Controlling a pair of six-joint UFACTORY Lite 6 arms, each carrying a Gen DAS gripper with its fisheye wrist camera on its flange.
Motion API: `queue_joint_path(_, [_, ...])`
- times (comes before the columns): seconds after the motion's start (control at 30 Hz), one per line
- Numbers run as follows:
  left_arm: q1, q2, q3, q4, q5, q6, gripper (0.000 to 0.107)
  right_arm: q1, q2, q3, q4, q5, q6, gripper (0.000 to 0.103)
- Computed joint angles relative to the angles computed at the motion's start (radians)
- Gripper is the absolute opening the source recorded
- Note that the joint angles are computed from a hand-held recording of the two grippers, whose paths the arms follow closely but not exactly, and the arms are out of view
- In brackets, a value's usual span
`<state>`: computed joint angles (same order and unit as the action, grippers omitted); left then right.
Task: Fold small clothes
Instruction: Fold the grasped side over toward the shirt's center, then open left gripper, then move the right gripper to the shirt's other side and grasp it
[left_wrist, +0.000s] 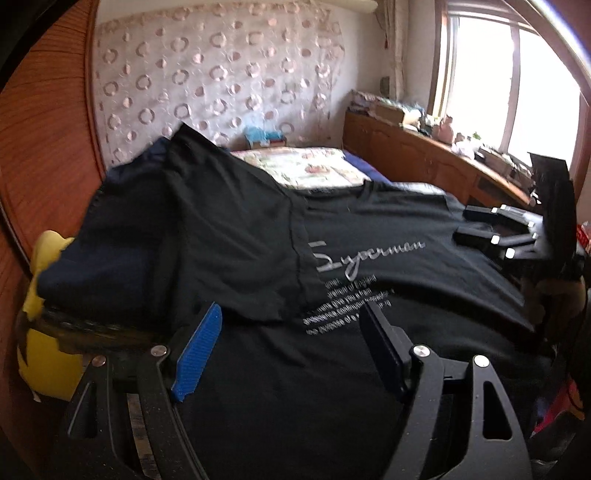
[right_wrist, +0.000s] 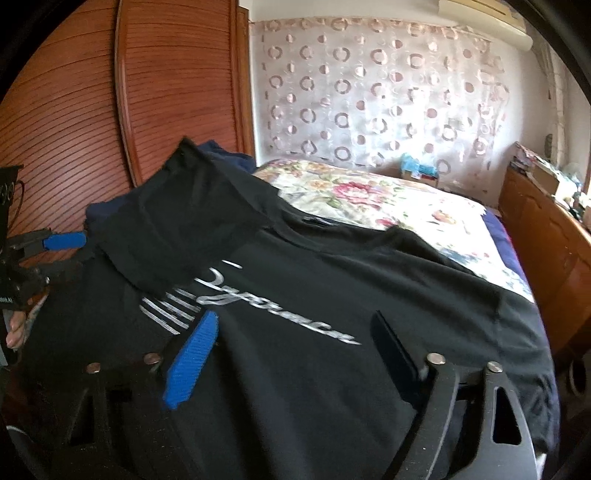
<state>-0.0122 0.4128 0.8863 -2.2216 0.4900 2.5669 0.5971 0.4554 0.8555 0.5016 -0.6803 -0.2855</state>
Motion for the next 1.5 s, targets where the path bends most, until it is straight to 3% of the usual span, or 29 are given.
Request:
queue_joint_path(0.27, [-0.068,0.071,0.055,0.006,-0.053,-0.031,0.078,-0.167,-0.129,-0.169,0.052,0.021,-0.101,0.062])
queue_joint_path(0.47, [-0.111,0.125,0.122,0.028,-0.137,-0.056,0.078,-0.425,-0.212,-0.283,-0.116,0.071,-0.031,0.039])
queue_joint_path(0.63, [-0.126,0.176,0.195,0.167,-0.17,-0.195,0.078,-0.6,-0.204,-0.312,-0.306,0.124,0.08,0.038])
queue_joint_path(0.87, [-0.145,0.226,0.264,0.293,-0.217,-0.321,0.078,-0.673,-0.223,-0.264,-0.35,0.236,0.121,0.039])
queue_joint_path(0.97, [-0.154,0.243,0.281,0.29,-0.231,-0.321,0.078,-0.69,-0.253,-0.301,-0.382,0.233,0.153,0.039])
queue_joint_path(1.13, [-0.179,0.258,0.294,0.171,-0.255,-0.193,0.079,-0.642,-0.18,-0.199,-0.293,0.265,0.142,0.039])
queue_joint_path(1.27, [-0.184,0.275,0.318,0.243,-0.253,-0.251,0.087,-0.649,-0.178,-0.198,-0.348,0.275,0.21,0.039])
queue_joint_path(1.4, [-0.196,0.31,0.369,0.428,-0.252,-0.415,0.102,-0.671,-0.136,-0.152,-0.486,0.293,0.344,0.039])
queue_joint_path(1.5, [-0.202,0.315,0.376,0.443,-0.256,-0.426,0.103,-0.688,-0.136,-0.155,-0.57,0.294,0.414,0.039])
